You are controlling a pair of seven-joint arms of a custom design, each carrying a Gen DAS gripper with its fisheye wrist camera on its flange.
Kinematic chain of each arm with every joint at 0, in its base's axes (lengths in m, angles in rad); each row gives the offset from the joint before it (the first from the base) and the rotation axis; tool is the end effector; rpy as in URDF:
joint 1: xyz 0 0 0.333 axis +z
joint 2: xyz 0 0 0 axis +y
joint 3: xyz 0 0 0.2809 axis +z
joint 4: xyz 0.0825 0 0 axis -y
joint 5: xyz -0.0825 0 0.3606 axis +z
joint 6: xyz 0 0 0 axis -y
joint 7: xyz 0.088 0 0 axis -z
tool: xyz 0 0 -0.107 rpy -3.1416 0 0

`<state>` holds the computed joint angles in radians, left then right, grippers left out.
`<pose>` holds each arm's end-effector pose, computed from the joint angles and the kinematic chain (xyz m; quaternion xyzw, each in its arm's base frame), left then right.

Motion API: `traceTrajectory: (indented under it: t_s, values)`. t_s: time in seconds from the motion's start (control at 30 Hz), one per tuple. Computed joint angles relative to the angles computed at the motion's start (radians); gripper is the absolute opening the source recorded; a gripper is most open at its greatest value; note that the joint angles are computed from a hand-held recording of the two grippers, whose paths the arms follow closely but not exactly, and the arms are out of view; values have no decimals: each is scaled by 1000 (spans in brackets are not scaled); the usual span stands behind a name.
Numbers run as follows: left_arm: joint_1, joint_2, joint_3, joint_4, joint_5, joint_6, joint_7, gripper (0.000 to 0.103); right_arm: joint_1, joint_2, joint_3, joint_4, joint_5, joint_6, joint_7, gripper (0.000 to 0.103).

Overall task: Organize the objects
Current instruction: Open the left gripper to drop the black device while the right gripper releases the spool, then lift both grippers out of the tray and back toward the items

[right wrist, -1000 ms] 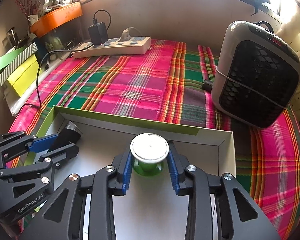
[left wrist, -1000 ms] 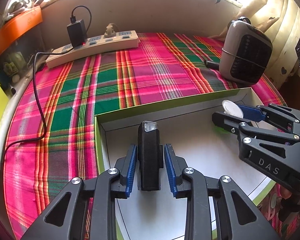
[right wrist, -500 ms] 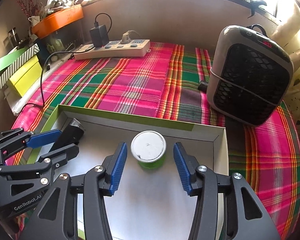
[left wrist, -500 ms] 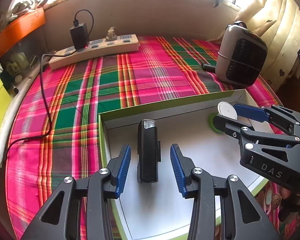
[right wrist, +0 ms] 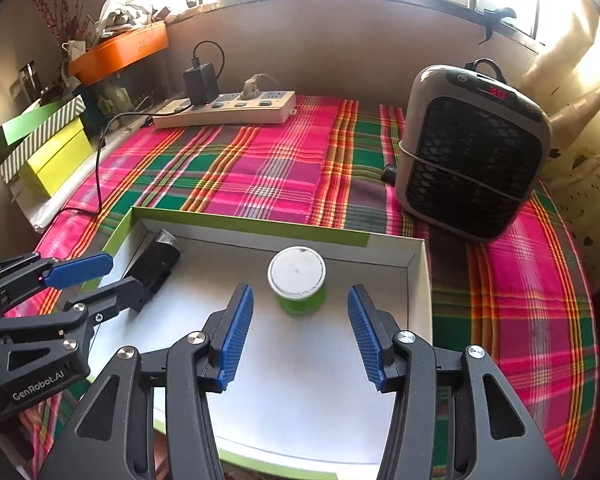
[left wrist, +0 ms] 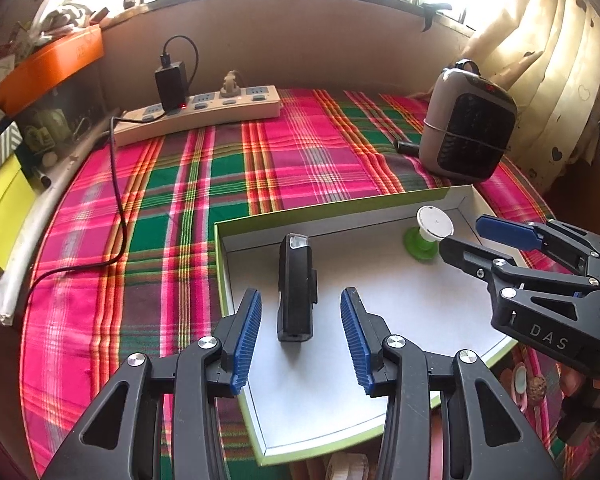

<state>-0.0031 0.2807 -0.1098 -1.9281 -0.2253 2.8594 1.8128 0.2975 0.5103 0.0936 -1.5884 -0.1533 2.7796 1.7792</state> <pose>0.6276 -0.0541 0.3992 -0.6182 0.7150 -0.2677 0.1868 0.6467 0.2617 0.4008 -0.7520 0.5670 -0.1829 0.2821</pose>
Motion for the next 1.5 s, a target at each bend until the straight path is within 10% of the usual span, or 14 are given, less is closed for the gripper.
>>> traceTrajectory:
  t_s: [0.53, 1.5]
  values:
    - [28, -112, -28, -148, -111, 90, 78, 40, 26, -142, -51, -200, -98, 110, 109, 50]
    - [-15, -273, -20, -354, -732, 87, 617, 41, 16, -412, -124, -617, -562, 286, 578, 51]
